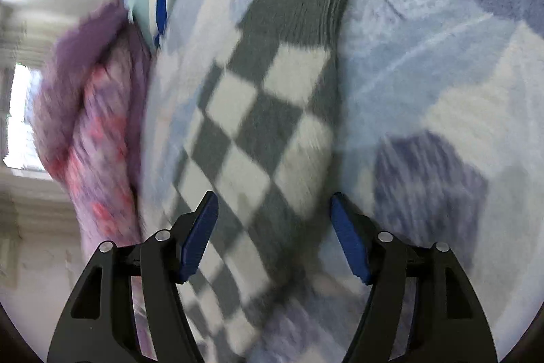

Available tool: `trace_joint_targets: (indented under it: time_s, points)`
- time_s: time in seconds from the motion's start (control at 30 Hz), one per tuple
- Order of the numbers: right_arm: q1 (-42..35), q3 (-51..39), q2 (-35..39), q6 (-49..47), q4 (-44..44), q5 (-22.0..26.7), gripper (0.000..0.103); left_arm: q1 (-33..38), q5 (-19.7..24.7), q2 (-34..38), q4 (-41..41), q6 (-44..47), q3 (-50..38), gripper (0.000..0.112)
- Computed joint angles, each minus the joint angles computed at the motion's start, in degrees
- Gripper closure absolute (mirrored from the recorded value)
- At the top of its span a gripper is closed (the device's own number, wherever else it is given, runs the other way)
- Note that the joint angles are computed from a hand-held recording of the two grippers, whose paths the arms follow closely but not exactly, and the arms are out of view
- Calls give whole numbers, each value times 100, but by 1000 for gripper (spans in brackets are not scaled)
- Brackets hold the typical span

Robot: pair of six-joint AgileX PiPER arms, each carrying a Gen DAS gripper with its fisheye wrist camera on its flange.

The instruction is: Fold large clothes

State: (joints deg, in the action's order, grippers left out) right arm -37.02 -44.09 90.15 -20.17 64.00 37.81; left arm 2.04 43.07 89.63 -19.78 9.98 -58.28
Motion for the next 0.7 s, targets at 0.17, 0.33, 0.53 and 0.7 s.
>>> trace_joint_targets:
  time_s: [0.17,0.33,0.53,0.7]
  points:
    - [315,-272,-360,-307,-21,-21,93,748,230,667,51,16,-48,47]
    - [2029,-1064,-1283,439,-1106,-202,93,1347,444,546,-730,506,-255,47]
    - [5466,-2260,-833,1243,-1925,-242,93,2302,914,-49,-1115,873,-476,47]
    - [7960,-3208,760,3499,-4032,-12,88,3426,1210,-542,-1053,1137,-583,42]
